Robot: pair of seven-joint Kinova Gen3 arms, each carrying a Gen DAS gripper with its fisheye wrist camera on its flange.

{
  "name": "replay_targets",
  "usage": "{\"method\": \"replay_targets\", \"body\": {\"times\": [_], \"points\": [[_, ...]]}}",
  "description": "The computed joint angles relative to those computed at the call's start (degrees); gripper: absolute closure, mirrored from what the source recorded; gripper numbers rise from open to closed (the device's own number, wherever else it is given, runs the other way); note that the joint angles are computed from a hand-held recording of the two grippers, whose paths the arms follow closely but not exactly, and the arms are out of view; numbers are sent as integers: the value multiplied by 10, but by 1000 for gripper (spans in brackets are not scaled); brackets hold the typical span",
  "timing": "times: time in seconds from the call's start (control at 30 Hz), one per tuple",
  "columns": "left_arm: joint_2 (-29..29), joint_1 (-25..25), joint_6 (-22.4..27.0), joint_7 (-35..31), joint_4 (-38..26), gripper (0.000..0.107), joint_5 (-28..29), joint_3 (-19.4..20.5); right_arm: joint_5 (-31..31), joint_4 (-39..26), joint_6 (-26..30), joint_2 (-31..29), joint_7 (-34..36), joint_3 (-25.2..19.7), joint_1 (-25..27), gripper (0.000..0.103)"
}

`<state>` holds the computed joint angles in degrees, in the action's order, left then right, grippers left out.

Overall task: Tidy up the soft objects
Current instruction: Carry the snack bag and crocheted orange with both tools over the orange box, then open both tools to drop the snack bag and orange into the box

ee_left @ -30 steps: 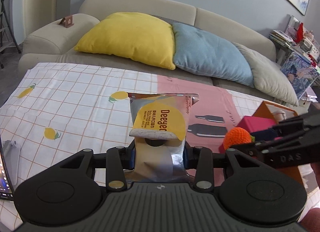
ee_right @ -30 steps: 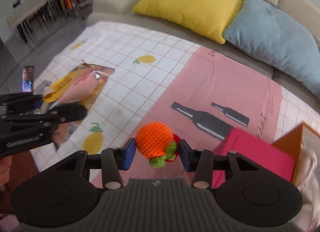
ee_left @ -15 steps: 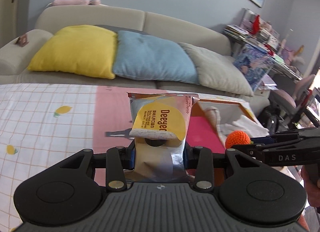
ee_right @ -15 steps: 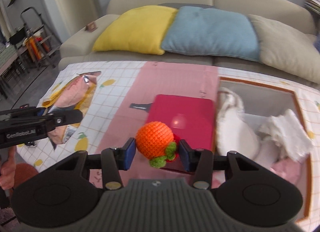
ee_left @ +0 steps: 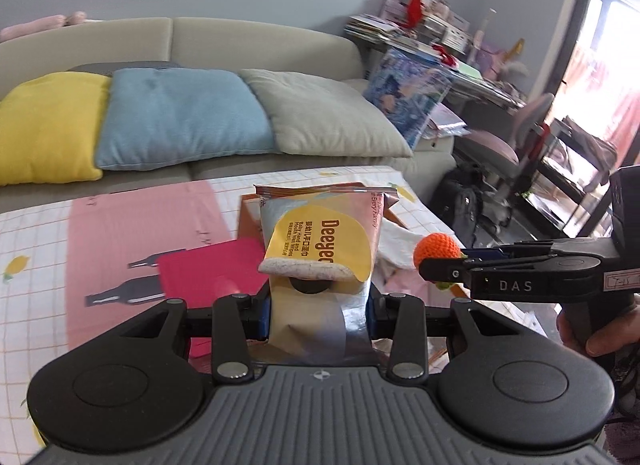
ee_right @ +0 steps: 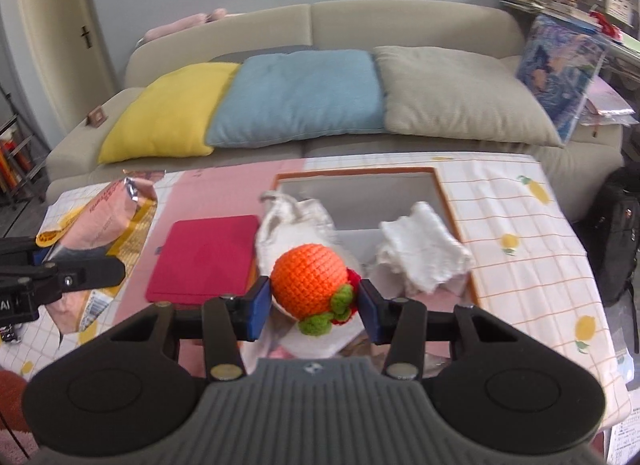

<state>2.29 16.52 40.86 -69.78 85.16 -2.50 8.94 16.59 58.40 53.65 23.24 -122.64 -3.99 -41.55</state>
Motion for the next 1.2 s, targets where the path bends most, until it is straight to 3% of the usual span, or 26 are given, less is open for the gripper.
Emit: {"method": "replay_targets", "body": {"times": [0.23,0.47,0.67,0.97,1.2], "points": [[72,5,28,-65,-81,62,65,11,32,38,-1,-9,-45,20,12,57],[144,-2,81,-118,-159,62,123,15,14,46,2,-5,-24,11,47,57],[199,37,160,-110,-237,62,84,-1,-27,43,15,6,34,-6,75,57],[246,57,291,-145,-303,62,62,-8,-86,28,38,37,117,-22,84,57],[263,70,321,-154,-326,60,38,-20,-102,-30,101,73,149,-10,80,56]]}}
